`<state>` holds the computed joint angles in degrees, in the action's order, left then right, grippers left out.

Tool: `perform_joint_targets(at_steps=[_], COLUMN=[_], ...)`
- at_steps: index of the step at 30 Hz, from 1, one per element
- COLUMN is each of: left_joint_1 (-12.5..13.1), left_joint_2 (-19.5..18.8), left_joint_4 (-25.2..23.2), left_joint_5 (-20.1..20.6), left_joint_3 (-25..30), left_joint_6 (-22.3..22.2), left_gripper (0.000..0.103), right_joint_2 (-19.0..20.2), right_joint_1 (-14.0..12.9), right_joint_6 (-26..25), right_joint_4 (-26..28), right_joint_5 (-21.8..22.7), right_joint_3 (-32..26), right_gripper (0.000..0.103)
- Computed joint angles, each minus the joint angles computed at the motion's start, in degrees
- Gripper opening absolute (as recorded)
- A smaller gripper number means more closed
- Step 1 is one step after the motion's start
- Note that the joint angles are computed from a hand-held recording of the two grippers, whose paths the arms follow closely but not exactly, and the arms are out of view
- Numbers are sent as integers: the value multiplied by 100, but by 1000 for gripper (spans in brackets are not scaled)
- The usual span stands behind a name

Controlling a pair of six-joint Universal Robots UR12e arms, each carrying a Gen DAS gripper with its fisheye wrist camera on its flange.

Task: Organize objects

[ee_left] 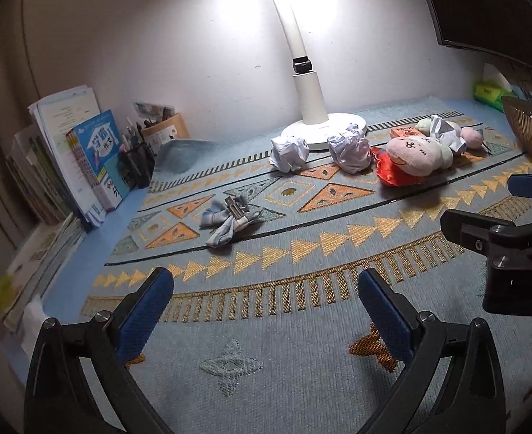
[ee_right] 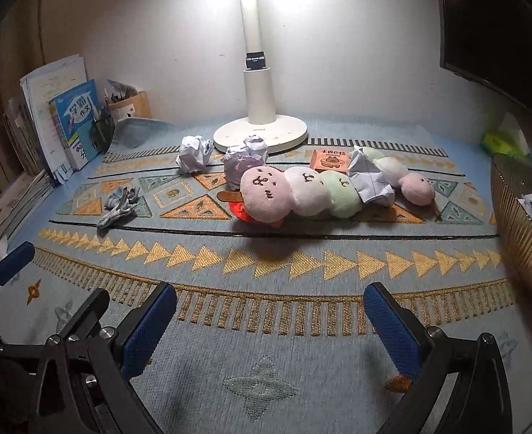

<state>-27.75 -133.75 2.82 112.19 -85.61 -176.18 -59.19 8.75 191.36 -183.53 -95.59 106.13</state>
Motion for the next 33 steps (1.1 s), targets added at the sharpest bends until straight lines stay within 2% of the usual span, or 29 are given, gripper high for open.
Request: perform_joint_targets(at_steps=[4,10,12,20,24,26,31,33], left_joint_1=[42,-3,-8,44,49,59,119,138], left_joint_2=[39,6,4,41,41,49,93,103], left_joint_4=[72,149,209,246,151,196,565,432], left_joint_5=[-142,-13,10,-100,-129,-146,-304,-337], left_joint_3=[-70,-55,-68,-111,-87,-106,-249,-226], left_joint_6=[-154,0,18,-264,-290,-348,-562,-656], left_gripper=[102,102,102,102,102,102,102,102], right_joint_2=[-7,9,12,16,11,-13,-74,-72], right_joint_1=[-5,47,49,41,14,-45,-372,-419], right_joint_6=[-51,-285,-329,-343,-334,-278,216,535], right_joint_4=[-142,5,-101,-288,-140,-154,-465,-539], right_joint_5=[67,28,52,95,223,434,1516,1472], right_joint_3=[41,-16,6,43,15,46,228,253], right_gripper=[103,103,103,103,103,103,103,103])
